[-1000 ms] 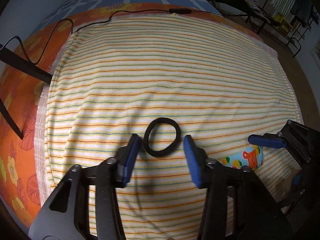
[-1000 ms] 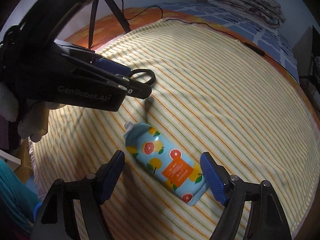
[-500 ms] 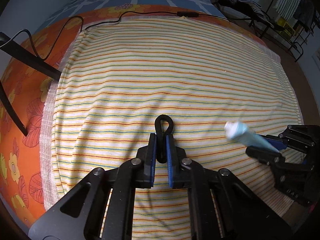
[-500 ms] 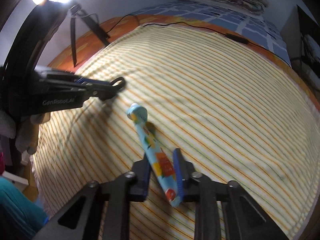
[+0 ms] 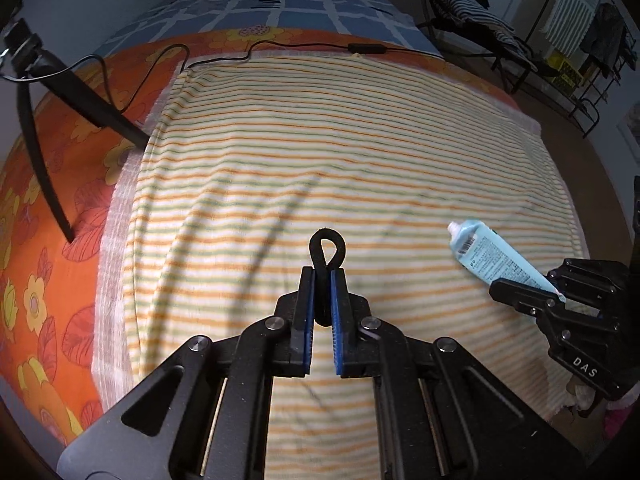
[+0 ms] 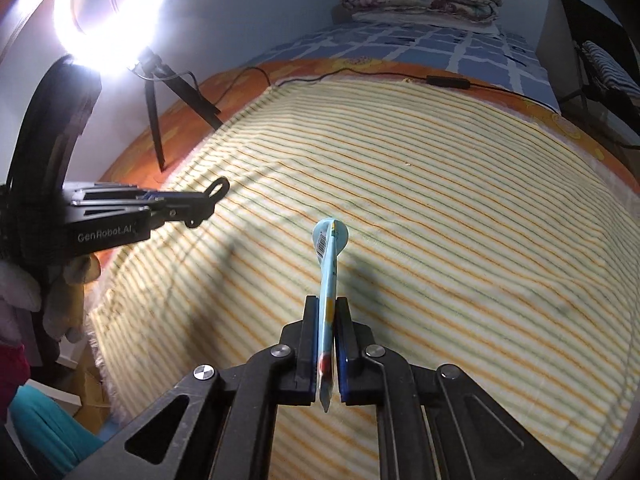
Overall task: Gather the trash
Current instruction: 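Carry hair tie and tube over the wastebasket and open both tools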
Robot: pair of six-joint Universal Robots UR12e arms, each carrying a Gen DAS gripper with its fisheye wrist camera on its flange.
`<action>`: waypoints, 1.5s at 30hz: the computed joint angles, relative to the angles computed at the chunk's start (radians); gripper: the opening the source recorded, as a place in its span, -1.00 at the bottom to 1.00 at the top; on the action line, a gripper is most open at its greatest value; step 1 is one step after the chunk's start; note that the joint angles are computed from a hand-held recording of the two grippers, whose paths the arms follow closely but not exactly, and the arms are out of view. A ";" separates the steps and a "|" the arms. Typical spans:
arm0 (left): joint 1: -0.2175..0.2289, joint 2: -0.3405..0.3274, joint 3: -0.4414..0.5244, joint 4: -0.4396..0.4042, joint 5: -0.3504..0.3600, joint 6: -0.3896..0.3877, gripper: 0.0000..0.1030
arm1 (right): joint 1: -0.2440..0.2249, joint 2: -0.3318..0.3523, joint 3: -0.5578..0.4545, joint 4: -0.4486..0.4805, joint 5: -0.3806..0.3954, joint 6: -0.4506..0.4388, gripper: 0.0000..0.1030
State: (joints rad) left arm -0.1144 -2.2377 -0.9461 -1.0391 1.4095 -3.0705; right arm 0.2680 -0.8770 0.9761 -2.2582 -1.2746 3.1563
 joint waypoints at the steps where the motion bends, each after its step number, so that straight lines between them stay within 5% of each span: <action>1: 0.000 0.011 -0.016 0.008 -0.002 0.003 -0.90 | 0.001 -0.008 0.012 -0.009 0.001 0.001 -0.91; 25: -0.012 0.345 -0.509 0.207 -0.064 -0.032 -0.90 | 0.048 -0.304 0.422 -0.198 -0.018 0.037 -0.90; 45: -0.047 0.419 -0.685 0.151 -0.068 -0.058 -0.90 | 0.083 -0.412 0.629 -0.234 0.003 0.110 -0.90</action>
State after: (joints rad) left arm -0.1610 -1.8186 -1.6314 -0.8879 1.3417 -3.1288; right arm 0.3506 -1.2888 1.6053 -2.4919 -1.2717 3.2663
